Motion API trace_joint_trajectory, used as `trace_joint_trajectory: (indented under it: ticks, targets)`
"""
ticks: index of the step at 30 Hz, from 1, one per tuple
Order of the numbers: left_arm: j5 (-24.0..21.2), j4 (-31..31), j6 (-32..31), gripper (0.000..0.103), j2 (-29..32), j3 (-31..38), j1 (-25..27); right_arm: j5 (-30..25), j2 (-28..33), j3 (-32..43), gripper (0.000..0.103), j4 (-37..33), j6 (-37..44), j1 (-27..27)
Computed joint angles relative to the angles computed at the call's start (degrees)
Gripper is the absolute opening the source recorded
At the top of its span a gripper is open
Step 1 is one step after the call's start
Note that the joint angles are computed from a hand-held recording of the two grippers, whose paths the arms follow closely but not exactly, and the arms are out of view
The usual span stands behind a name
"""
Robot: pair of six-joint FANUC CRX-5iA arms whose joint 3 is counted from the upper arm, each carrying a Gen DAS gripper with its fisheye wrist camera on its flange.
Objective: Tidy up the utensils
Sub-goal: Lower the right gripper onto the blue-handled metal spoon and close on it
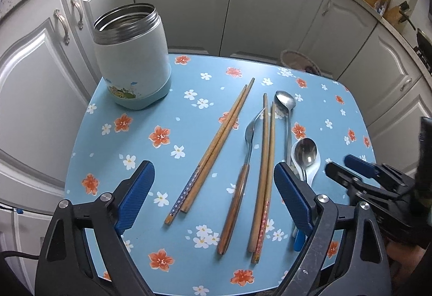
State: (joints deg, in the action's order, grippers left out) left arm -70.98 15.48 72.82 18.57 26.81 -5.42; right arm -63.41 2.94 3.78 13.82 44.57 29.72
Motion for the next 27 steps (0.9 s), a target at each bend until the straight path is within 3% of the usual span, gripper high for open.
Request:
trace_joint_trajectory:
  ticks: [10,23,27]
  targets:
    - [-1.0,-1.0,0.2,0.091,2.5,2.4,-1.1,1.2,2.1,2.7,0.045,-5.9,3.7,-2.6]
    - [-2.1,-1.8,1.3,0.091,3.8,3.9,-1.1,0.7,6.0,4.9,0.045,-4.1,6.1,-2.1]
    - [-2.5,-1.7,2.2,0.091,4.4,4.5,-1.0,0.6,6.4,4.8,0.039,-2.5,7.8,-1.6]
